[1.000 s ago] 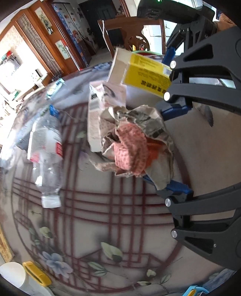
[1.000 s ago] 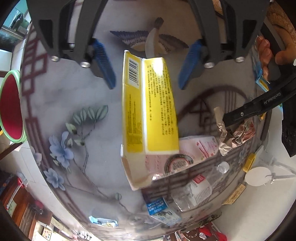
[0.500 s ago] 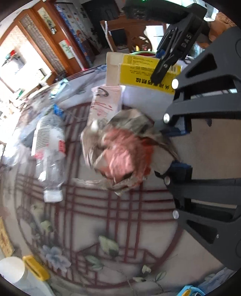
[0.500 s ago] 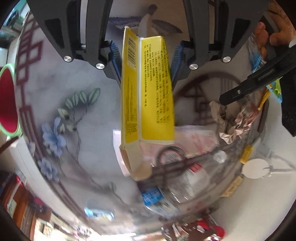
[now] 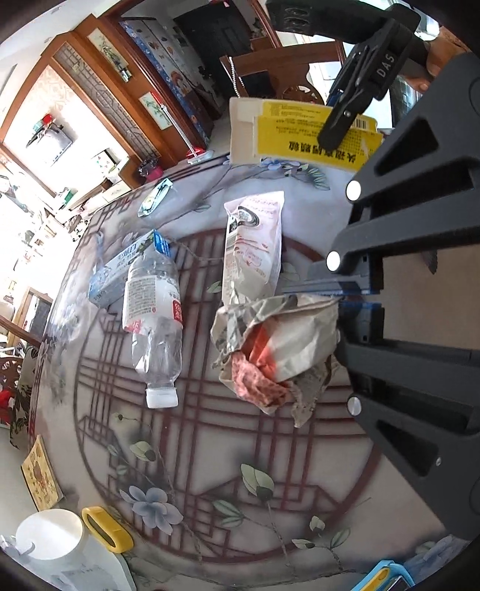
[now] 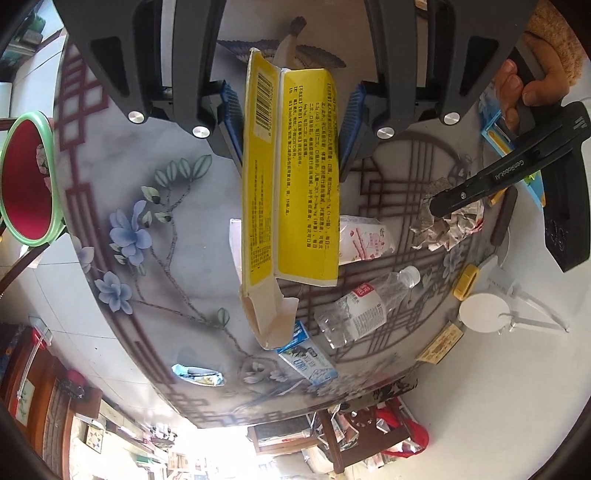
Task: Collect trash
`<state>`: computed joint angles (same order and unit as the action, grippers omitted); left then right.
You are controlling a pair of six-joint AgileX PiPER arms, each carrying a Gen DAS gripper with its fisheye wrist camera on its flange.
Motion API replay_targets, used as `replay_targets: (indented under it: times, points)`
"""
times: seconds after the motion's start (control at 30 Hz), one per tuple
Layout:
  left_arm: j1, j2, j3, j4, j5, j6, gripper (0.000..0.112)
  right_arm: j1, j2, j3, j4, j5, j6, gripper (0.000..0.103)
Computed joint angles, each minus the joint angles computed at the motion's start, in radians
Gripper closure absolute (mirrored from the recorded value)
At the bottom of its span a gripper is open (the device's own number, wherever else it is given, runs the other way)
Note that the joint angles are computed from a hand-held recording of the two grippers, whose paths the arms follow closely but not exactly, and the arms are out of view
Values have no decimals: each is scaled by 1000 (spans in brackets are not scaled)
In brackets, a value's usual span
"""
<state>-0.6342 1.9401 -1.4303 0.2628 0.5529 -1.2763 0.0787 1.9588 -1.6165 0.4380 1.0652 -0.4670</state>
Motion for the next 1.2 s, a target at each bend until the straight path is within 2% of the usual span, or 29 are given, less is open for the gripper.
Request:
replay_targets:
  times: [0.2,0.43,0.9,1.07,1.2]
  points:
    - [-5,-7,-13,2,21,9,111,-24,-13,10,4,-14,8,59]
    - [-39,24,-124,21,77,55,111,-57,-14,10,12,-13,0,59]
    - [-80,168,-368,-58,166,159,111,-136,3,-13,16,16,-36,59]
    - [-94,249,-509,-84,229,193,111,-184,32,-56,21,47,-56,58]
    - [-110,337,-674,-101,309,220,111,-224,60,-102,27,76,-73,58]
